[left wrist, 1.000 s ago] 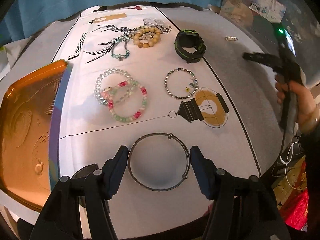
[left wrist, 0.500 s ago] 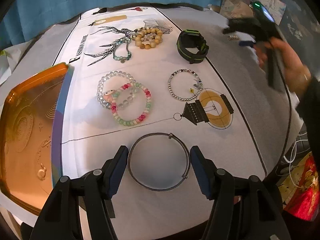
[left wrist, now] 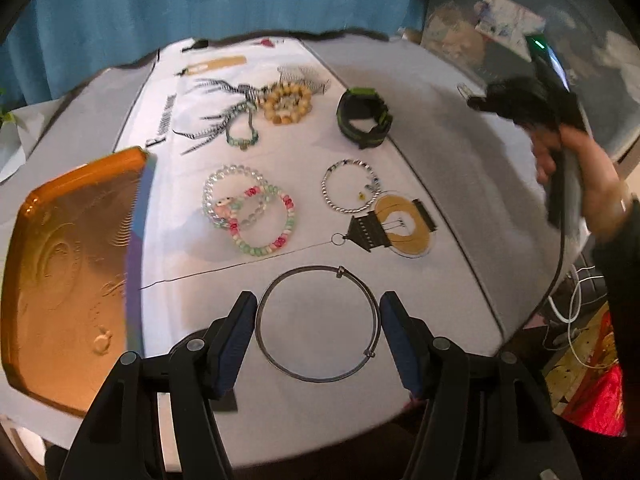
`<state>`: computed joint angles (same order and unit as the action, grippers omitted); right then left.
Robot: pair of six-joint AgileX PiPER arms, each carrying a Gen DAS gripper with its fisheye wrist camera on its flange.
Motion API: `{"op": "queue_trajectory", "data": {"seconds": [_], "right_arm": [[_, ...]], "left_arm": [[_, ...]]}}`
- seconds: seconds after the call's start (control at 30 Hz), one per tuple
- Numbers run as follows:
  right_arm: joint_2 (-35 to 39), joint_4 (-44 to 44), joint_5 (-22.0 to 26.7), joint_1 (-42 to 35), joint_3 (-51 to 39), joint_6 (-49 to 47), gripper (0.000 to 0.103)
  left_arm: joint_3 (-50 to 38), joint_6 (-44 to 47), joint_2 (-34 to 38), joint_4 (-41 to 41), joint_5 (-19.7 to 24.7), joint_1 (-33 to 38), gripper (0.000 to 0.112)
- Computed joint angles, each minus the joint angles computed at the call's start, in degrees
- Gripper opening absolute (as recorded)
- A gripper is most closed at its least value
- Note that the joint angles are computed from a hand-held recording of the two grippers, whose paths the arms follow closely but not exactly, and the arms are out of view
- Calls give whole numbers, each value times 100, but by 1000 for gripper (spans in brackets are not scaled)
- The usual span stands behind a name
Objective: Organize jewelry
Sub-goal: 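Close the left tool on the metal bangle while the right tool grasps the pearl pin, then carry the bangle with the left tool and pin with the right into the orange tray, release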
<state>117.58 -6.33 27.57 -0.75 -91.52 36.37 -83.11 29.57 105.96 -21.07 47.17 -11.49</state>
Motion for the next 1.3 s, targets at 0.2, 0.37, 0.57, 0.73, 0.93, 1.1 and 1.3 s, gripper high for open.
{"op": "queue_trajectory", "data": {"seconds": [0.2, 0.37, 0.57, 0.73, 0.93, 1.1, 1.3], "right_arm": [[-1768, 388, -943, 600, 2144, 208, 6], [-2837, -2106, -619, 2248, 2925, 3072, 6], [-2933, -4169, 565, 4562, 2613, 5632, 6], [-2346, -4272, 1193, 5852, 1814, 5957, 6], [-1643, -3863, 1553, 6616, 857, 5534, 6], [-1271, -3609, 1922, 6854, 192, 5117, 6], [-1114, -3501, 2193, 6918, -111, 4913, 6]], "left_arm": [[533, 588, -847, -499, 191, 570, 59], [909, 1348, -1660, -1093, 552, 1568, 59], [1147, 2320, -2302, -1608, 1177, 3168, 59], [1265, 3139, -2504, -2090, 1744, 4460, 59], [1450, 3809, -2529, -2454, 1941, 5345, 59], [1473, 4122, -2510, -2653, 2123, 5703, 59], [1407, 4231, -2433, -2750, 2223, 5831, 59]]}}
